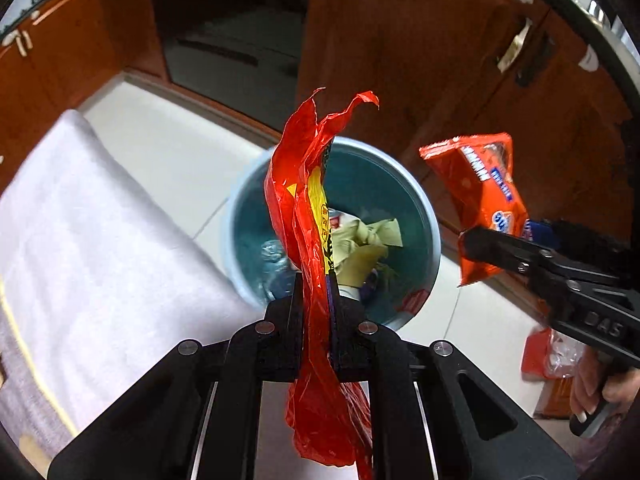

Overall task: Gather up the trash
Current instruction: 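Carry the red wrapper and Ovaltine packet over the bin and open both tools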

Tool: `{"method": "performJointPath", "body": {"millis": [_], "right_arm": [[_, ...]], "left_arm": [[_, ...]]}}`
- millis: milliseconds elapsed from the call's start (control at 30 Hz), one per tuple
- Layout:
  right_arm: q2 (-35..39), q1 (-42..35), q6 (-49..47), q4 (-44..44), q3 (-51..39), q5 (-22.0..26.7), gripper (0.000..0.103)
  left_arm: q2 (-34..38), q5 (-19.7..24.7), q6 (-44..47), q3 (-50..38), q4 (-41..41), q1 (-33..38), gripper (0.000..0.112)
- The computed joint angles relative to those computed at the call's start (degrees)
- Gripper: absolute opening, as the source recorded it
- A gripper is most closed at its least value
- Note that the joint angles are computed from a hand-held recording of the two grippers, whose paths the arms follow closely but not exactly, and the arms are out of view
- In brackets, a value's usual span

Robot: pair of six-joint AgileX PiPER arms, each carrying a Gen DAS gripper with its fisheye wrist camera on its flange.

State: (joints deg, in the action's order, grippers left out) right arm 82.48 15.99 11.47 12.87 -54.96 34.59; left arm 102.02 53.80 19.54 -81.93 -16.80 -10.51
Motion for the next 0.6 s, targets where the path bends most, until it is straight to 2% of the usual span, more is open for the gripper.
{"method": "performJointPath", "body": {"millis": [100, 133, 167, 233, 267, 367, 600], "right_arm": [[1.3, -1.1, -0.5, 0.1, -0.9, 0.5, 0.039], [1.8, -1.5, -0.9, 0.3, -1.2, 0.6, 0.039], [2.3, -2.0, -1.3, 0.5, -1.4, 0.7, 0.039], [3.4, -2.5, -2.0, 0.9, -2.1, 0.7, 0.039], [4.2, -2.2, -1.5, 0.6, -2.7, 0.7, 0.039], [5.9, -2.1, -1.6, 0.6, -3.8, 0.6, 0.039], [8.2, -1.3, -1.4, 0.4, -5.5, 0.3, 0.039]], "left_arm": [[3.1, -0.9, -0.4, -1.5, -0.2, -1.2, 0.014], [4.1, -1.0, -0.7, -2.2, 0.3, -1.6, 0.019], [4.5, -1.5, -1.1, -2.1, 1.0, -1.9, 0.036], [4.0, -3.5, -1.1, -0.8, 1.8, -2.3, 0.061], [3.4, -4.8, -1.4, 0.1, 2.5, -2.5, 0.065], [2.7, -6.5, -1.6, 1.4, 3.2, -2.6, 0.078], [0.0, -7.9, -1.0, 4.6, 3.5, -1.2, 0.096]]}}
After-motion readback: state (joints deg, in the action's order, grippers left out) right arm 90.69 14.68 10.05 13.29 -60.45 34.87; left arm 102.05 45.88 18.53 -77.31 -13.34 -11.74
